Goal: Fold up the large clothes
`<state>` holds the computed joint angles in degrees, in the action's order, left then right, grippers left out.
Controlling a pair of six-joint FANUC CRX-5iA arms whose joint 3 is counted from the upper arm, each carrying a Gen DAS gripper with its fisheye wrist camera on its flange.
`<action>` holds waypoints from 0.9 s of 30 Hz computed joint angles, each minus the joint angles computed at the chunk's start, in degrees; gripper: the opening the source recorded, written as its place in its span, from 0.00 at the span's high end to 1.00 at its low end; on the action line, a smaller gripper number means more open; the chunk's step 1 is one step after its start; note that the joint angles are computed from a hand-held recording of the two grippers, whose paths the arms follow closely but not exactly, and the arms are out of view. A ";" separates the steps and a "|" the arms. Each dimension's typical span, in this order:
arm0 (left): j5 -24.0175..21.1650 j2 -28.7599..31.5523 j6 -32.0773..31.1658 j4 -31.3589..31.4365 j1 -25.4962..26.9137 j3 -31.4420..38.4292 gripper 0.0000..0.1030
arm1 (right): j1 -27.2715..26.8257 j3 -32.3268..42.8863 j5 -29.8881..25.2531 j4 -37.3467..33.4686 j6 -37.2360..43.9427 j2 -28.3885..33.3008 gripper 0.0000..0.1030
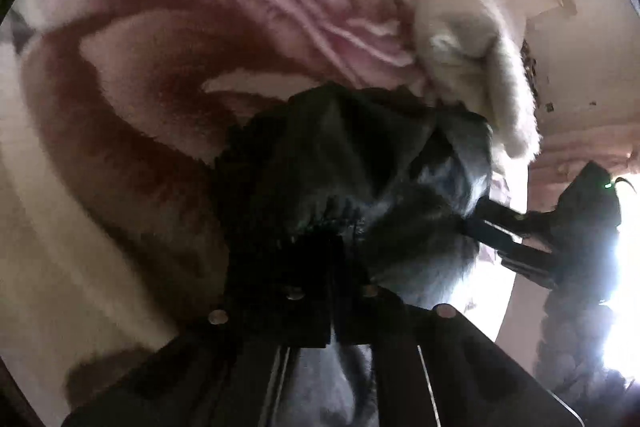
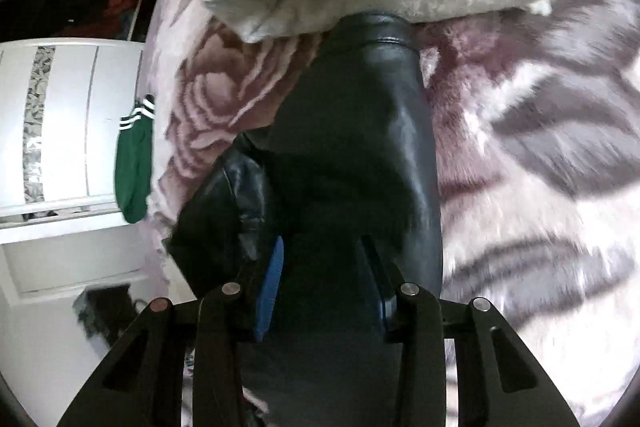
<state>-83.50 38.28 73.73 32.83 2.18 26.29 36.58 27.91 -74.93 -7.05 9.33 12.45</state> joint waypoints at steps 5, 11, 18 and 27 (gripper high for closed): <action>1.57 0.99 -0.65 2.58 0.44 -1.68 0.96 | -3.16 3.41 -5.93 -1.23 3.80 6.67 1.00; -4.60 0.89 3.39 3.34 1.05 4.47 0.96 | -5.96 8.62 -8.85 -6.03 6.82 8.38 0.94; -3.72 9.41 6.08 -5.72 -1.56 16.41 0.97 | -3.45 4.36 -3.36 -2.01 6.25 3.27 0.88; -4.24 6.47 6.50 2.40 1.88 12.72 0.97 | -5.73 15.20 -12.86 -5.78 9.22 11.97 0.88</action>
